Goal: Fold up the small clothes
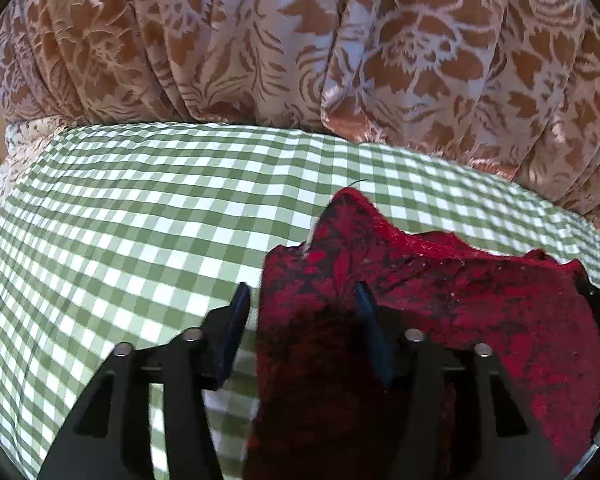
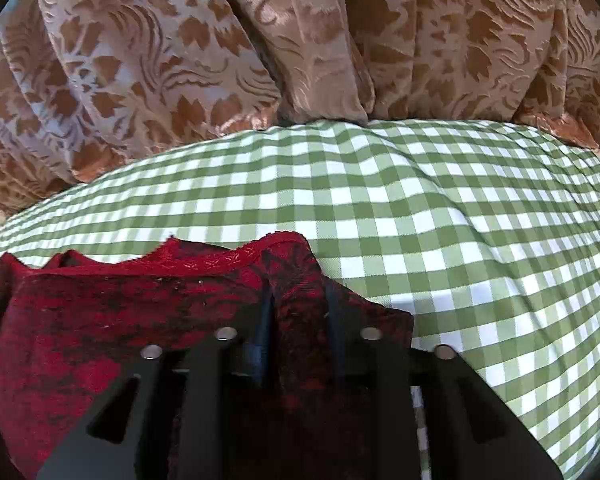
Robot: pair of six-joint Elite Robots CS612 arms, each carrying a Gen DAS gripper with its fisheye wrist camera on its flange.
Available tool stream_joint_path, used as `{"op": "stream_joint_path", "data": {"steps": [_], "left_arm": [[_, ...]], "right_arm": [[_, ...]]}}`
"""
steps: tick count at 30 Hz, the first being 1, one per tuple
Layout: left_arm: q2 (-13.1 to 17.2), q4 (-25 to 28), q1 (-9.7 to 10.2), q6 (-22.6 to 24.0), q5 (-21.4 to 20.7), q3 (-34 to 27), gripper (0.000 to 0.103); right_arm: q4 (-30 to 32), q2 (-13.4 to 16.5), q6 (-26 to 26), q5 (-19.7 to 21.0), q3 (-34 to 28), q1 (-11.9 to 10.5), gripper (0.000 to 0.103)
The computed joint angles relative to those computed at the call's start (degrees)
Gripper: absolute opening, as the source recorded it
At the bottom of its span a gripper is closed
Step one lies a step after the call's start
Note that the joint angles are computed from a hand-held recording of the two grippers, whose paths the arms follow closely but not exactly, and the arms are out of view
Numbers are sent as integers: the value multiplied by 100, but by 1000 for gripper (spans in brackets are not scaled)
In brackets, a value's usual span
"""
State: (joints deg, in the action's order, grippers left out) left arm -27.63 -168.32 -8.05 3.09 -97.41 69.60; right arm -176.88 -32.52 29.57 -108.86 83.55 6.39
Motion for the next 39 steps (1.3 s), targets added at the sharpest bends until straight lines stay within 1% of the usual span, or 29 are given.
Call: {"op": "stream_joint_path", "data": {"steps": [1, 2, 4, 6, 7, 8, 9, 11, 14, 16, 17, 18, 19, 20, 21, 22, 23, 26, 29, 31, 33, 35, 36, 37, 38, 39], "left_arm": [[-44, -51, 30, -42, -85, 61, 63], [-130, -205, 97, -109, -272, 213, 65], [-239, -328, 187, -120, -499, 422, 66], [-360, -430, 318, -64, -911, 692, 67], [-422, -520, 372, -30, -1034, 846, 69], [-505, -633, 459, 8, -1260, 1073, 71], [-541, -647, 525, 25, -1470, 1184, 72], [-630, -662, 630, 60, -1761, 1461, 73], [-733, -671, 731, 159, -2104, 1845, 73], [-755, -602, 759, 180, -2223, 1967, 71], [-740, -554, 749, 165, -2198, 1983, 70], [-715, -525, 746, 104, -2216, 1970, 64], [-673, -400, 761, 62, -2392, 1904, 49], [-673, -273, 788, 84, -2523, 1898, 39], [-670, -246, 775, 31, -2488, 1882, 36], [-670, -247, 769, 53, -2499, 1872, 26], [-678, -253, 766, 79, -2485, 1881, 19], [-761, -275, 792, 261, -2446, 1973, 14], [-850, -174, 886, 394, -2506, 2078, 14], [-888, -156, 906, 452, -2470, 2147, 14], [-964, -138, 870, 493, -2276, 2256, 15], [-1082, -518, 741, 360, -1612, 2455, 29], [-1127, -700, 695, 335, -1369, 2527, 32], [-1175, -1055, 643, 268, -1096, 2624, 36], [-1203, -1289, 613, 250, -900, 2676, 43], [-1233, -1565, 567, 284, -667, 2740, 44]], "right_arm": [[-197, -89, -35, 145, 149, -9, 48], [-429, -180, -57, 310, 327, -21, 58], [-879, -350, -71, 531, 704, -29, 68], [-1275, -502, -7, 798, 1087, -54, 71], [-1503, -588, 86, 1002, 1340, -76, 74], [-1718, -659, 197, 1169, 1584, -91, 75], [-1920, -715, 300, 1315, 1811, -98, 75], [-2174, -765, 469, 1528, 2116, -95, 75], [-2465, -757, 687, 1733, 2483, -38, 75], [-2647, -682, 826, 1851, 2599, -8, 75], [-2662, -641, 871, 1847, 2600, 15, 75], [-2668, -590, 892, 1821, 2581, 51, 73], [-2669, -556, 891, 1797, 2542, 69, 62], [-2676, -539, 921, 1798, 2521, 79, 48], [-2657, -535, 986, 1766, 2501, 92, 43], [-2652, -546, 1013, 1741, 2490, 105, 34], [-2647, -563, 1021, 1737, 2498, 116, 30], [-2668, -686, 902, 1821, 2611, 154, 27], [-2763, -813, 813, 2010, 2846, 203, 26], [-2752, -850, 772, 2001, 2974, 266, 26], [-2721, -848, 802, 1972, 3001, 277, 26], [-2709, -837, 898, 1958, 3040, 287, 28], [-2728, -831, 894, 1947, 3033, 296, 30], [-2664, -854, 882, 1851, 3012, 315, 35], [-2581, -878, 879, 1857, 2995, 306, 41], [-2418, -926, 874, 1879, 2975, 296, 46]]}}
